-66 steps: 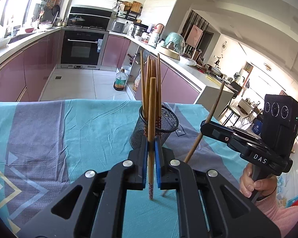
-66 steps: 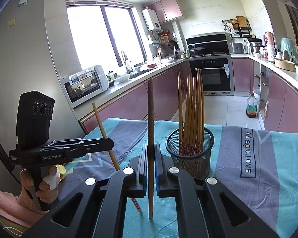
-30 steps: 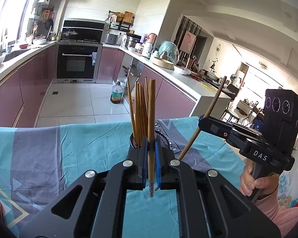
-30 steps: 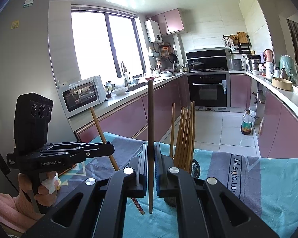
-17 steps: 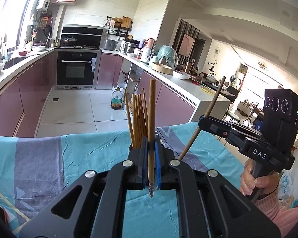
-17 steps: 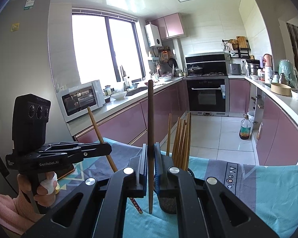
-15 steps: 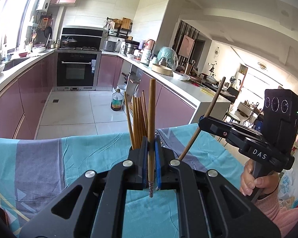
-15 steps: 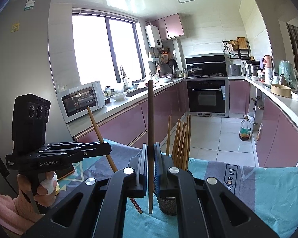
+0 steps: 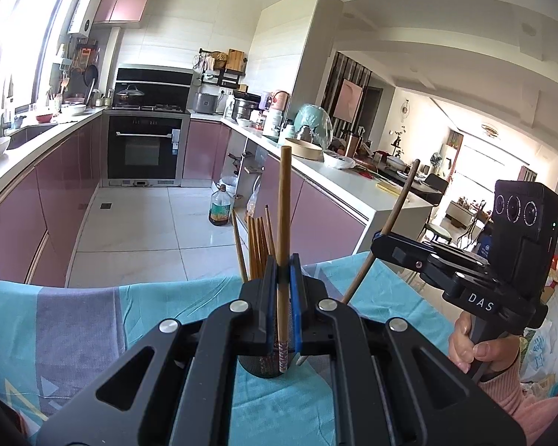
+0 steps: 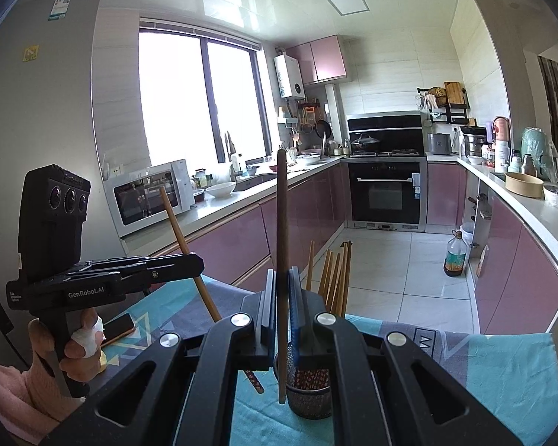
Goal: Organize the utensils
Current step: 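Lower both chopsticks into the mesh holder and open both grippers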
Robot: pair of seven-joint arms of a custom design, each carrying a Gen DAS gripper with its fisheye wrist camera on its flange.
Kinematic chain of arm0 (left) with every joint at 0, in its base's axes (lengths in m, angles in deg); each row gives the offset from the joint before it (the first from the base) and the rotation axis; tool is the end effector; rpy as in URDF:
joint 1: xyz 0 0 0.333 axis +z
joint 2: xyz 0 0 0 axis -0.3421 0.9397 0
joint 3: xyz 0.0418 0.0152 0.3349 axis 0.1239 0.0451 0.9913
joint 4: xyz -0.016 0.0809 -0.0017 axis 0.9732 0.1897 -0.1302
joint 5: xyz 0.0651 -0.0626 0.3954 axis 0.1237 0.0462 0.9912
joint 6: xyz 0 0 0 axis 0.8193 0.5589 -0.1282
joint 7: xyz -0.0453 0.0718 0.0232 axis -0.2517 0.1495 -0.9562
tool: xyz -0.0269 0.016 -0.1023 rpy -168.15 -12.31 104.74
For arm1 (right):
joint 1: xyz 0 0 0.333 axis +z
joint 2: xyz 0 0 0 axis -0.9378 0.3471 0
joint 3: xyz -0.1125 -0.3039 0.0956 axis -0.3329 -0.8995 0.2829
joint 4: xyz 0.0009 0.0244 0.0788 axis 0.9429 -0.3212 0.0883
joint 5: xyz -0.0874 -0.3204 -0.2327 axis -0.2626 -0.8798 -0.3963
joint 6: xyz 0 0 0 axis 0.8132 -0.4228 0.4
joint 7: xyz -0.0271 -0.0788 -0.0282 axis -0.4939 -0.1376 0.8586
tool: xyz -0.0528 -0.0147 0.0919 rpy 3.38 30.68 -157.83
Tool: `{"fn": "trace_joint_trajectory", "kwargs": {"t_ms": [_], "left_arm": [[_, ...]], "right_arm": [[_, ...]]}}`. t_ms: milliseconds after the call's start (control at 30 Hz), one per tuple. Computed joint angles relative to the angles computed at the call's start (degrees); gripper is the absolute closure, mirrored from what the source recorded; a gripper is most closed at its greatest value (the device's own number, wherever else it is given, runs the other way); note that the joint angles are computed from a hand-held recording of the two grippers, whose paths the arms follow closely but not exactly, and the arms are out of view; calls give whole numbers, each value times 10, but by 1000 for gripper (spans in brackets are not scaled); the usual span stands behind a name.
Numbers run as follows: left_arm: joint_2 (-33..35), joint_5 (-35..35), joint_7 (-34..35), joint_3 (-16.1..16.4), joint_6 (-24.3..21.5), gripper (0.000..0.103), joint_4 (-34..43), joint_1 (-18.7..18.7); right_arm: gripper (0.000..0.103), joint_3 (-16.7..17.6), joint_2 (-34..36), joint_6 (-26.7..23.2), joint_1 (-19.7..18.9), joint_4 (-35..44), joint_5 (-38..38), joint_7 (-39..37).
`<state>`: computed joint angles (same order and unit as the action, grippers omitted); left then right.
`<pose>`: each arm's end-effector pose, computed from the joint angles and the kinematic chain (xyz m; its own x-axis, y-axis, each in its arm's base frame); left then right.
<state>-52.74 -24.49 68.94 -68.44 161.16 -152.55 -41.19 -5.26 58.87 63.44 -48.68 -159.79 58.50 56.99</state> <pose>0.3602 -0.0295 0.6209 -0.1718 -0.9560 0.2377 -0.4359 -0.1426 -0.8886 0.5033 0.1741 0.6242 0.7636 -0.6241 -0.1652 -0.3268 -0.1531 -0.9326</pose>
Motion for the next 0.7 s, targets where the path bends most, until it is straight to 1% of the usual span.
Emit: {"fn": "trace_joint_trajectory", "kwargs": {"t_ms": [233, 333, 633, 700], "left_arm": [[4, 0, -1, -5, 1, 96, 11, 2], [17, -1, 5, 5, 4, 96, 24, -6], [29, 0, -2, -4, 6, 96, 31, 3], [31, 1, -7, -12, 5, 96, 31, 9]], "right_arm": [[98, 4, 8, 11, 1, 12, 5, 0], [98, 3, 10, 13, 1, 16, 10, -4], [98, 6, 24, 17, -2, 30, 15, 1], [98, 8, 27, 20, -3, 33, 13, 4]]}}
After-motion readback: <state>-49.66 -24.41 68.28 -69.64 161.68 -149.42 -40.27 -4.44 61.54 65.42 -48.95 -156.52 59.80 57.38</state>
